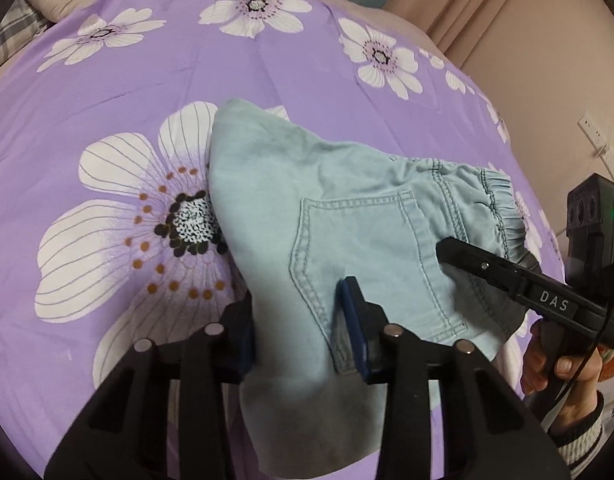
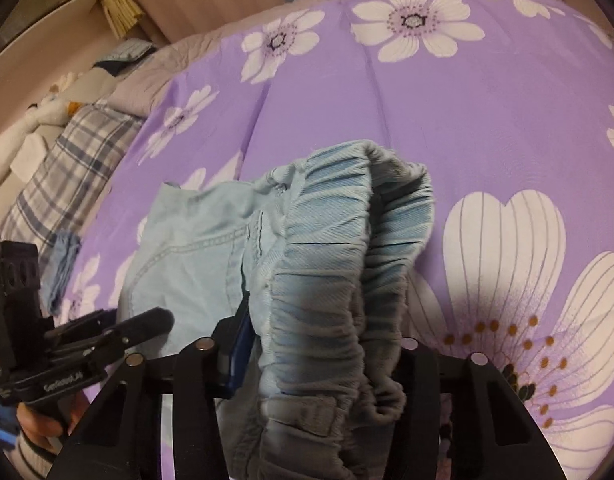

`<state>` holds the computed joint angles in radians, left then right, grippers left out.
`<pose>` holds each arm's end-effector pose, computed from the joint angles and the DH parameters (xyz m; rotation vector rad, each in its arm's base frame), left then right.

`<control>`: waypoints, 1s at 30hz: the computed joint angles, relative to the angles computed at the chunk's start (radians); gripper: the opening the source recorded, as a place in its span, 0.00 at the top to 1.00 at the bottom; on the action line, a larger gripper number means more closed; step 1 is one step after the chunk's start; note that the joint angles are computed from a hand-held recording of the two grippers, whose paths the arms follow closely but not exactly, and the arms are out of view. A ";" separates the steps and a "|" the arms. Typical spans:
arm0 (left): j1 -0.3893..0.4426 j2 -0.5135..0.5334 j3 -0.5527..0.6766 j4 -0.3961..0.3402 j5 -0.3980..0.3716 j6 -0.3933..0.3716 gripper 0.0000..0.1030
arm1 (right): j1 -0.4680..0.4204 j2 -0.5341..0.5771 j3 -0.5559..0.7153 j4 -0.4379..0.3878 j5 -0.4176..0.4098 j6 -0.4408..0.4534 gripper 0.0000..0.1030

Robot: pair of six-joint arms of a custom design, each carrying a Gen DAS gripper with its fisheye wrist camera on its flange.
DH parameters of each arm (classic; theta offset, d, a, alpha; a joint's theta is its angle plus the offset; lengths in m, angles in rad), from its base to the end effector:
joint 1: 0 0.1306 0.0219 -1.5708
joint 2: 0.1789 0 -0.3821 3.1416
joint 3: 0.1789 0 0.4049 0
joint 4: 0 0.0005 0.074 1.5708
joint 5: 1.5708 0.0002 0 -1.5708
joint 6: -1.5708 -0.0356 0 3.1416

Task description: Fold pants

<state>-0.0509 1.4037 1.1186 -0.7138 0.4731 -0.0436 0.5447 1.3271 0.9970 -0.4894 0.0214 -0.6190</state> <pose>0.4705 -0.0407 0.3098 0.2962 2.4979 -0.6076 0.3897 0.2346 0.3004 0.1015 2.4526 0.5100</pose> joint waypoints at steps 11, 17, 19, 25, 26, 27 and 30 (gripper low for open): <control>0.028 -0.019 0.037 0.044 -0.005 0.018 0.69 | 0.054 0.000 0.065 0.041 0.123 0.081 0.58; 0.052 0.022 0.102 0.058 -0.027 0.001 0.69 | 0.054 0.058 0.133 0.078 0.134 0.127 0.58; 0.060 0.039 0.120 0.062 -0.030 -0.001 0.69 | 0.053 0.080 0.157 0.091 0.135 0.143 0.58; 0.071 0.112 0.193 0.066 -0.052 -0.005 0.69 | 0.050 0.147 0.220 0.114 0.134 0.167 0.58; 0.072 0.123 0.204 0.065 -0.054 -0.005 0.69 | 0.049 0.156 0.228 0.115 0.133 0.166 0.58; 0.074 0.132 0.214 0.064 -0.056 -0.008 0.69 | 0.046 0.166 0.236 0.117 0.129 0.163 0.58; 0.075 0.157 0.238 0.063 -0.063 -0.010 0.69 | 0.039 0.192 0.257 0.123 0.118 0.156 0.58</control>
